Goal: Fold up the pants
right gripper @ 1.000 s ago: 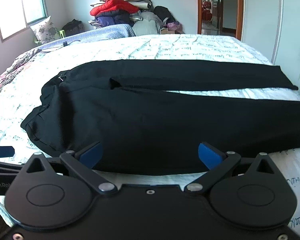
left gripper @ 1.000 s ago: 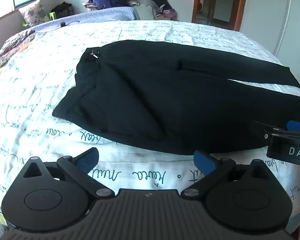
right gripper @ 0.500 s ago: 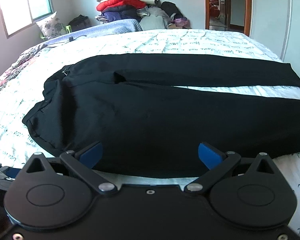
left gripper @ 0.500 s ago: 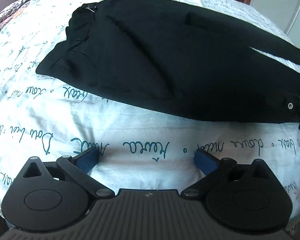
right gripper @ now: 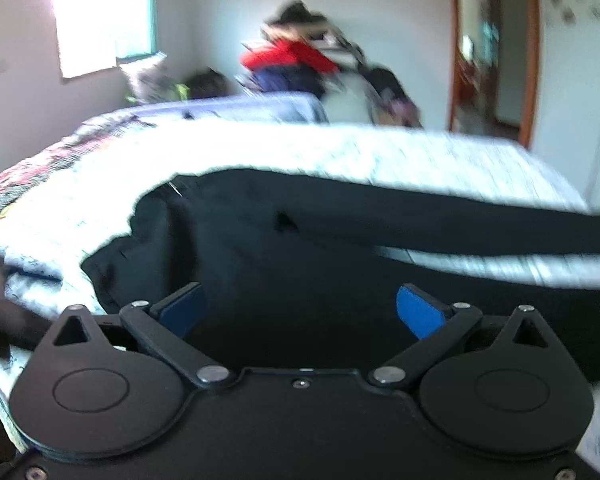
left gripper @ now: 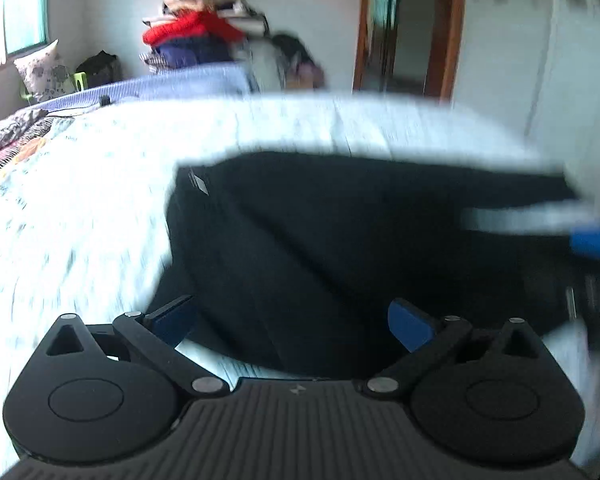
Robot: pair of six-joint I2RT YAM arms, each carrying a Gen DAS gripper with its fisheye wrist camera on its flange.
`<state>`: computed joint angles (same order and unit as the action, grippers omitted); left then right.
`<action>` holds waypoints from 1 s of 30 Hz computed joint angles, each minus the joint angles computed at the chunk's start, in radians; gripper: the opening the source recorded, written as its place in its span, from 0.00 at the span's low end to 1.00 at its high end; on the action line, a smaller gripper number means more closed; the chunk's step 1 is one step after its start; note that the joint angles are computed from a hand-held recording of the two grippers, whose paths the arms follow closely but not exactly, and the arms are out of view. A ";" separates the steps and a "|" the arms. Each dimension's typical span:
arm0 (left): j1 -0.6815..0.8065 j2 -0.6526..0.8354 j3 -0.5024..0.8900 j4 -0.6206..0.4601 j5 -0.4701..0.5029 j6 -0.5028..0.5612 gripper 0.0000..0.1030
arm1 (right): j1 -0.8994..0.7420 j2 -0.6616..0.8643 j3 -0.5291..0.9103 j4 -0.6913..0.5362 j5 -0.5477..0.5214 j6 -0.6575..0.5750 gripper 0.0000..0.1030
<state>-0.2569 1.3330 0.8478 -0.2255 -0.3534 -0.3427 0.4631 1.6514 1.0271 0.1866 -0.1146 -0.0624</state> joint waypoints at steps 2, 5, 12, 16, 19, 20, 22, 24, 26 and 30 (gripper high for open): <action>0.180 0.026 0.002 0.108 0.130 0.036 1.00 | 0.029 0.035 0.029 0.043 0.011 -0.055 1.00; 0.429 0.212 0.154 0.136 0.376 0.009 0.99 | 0.057 0.096 0.087 0.067 -0.009 -0.142 1.00; 0.596 0.675 0.640 0.005 0.649 -0.010 0.98 | 0.056 0.278 0.322 -0.072 -0.057 -0.180 1.00; 0.599 0.832 0.811 -0.090 0.673 0.063 0.98 | 0.040 0.380 0.473 -0.174 -0.102 -0.123 1.00; 0.615 0.910 0.890 -0.143 0.715 0.042 0.98 | 0.031 0.427 0.551 -0.219 -0.118 -0.109 1.00; 0.618 0.921 0.896 -0.143 0.732 0.048 0.96 | 0.029 0.445 0.578 -0.229 -0.118 -0.112 1.00; 0.613 0.909 0.862 -0.108 0.730 0.063 0.87 | 0.023 0.470 0.618 -0.238 -0.129 -0.119 1.00; 0.609 0.925 0.891 -0.132 0.732 0.087 0.67 | 0.017 0.495 0.660 -0.247 -0.146 -0.125 1.00; 0.602 0.944 0.938 -0.178 0.711 0.113 0.51 | 0.014 0.523 0.712 -0.270 -0.161 -0.135 1.00; 0.590 0.960 0.989 -0.219 0.670 0.182 0.15 | 0.006 0.620 0.899 -0.356 -0.195 -0.159 1.00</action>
